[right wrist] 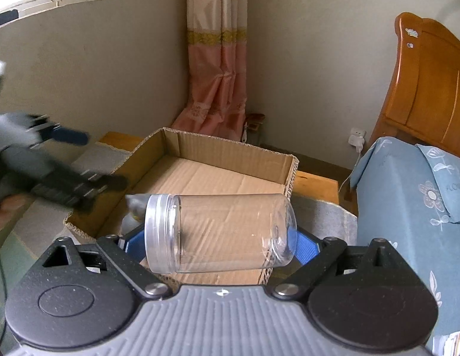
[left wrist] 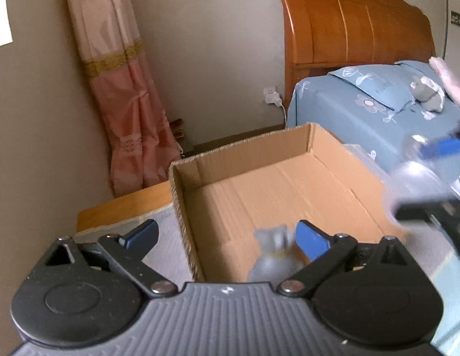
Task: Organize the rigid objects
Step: 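Carry the grey toy and clear jar into the cardboard box with both tools, then open both tools to release the toy and jar, then withdraw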
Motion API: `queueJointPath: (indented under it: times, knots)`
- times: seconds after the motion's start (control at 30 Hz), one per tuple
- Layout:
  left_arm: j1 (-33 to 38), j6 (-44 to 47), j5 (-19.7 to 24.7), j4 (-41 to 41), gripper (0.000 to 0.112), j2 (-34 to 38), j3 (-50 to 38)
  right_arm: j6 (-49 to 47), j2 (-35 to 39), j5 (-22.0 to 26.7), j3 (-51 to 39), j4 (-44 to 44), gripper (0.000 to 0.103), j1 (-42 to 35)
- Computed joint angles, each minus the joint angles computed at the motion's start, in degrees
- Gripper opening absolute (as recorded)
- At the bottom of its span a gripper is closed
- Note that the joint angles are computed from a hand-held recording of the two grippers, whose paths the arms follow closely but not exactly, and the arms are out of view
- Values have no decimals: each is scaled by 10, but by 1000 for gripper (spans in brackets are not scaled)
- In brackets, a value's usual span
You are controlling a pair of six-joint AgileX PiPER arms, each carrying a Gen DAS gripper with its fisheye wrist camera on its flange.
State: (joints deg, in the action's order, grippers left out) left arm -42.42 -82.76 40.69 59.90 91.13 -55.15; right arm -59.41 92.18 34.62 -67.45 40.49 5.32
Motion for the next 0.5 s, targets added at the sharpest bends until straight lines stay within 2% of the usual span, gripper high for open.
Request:
queueJointPath:
  times: [0.37,0.43,0.5]
  knots:
    - [-98,-86,68,15,99,-77,84,152,111,-2,-143,-104,97,52]
    - [-114,-100,76,23,99,-87,95,171,130,-2,-166,-120,103,61]
    - [-127,-115,82,27,99,-96,107,188,135,-13,-172,-140,103,69]
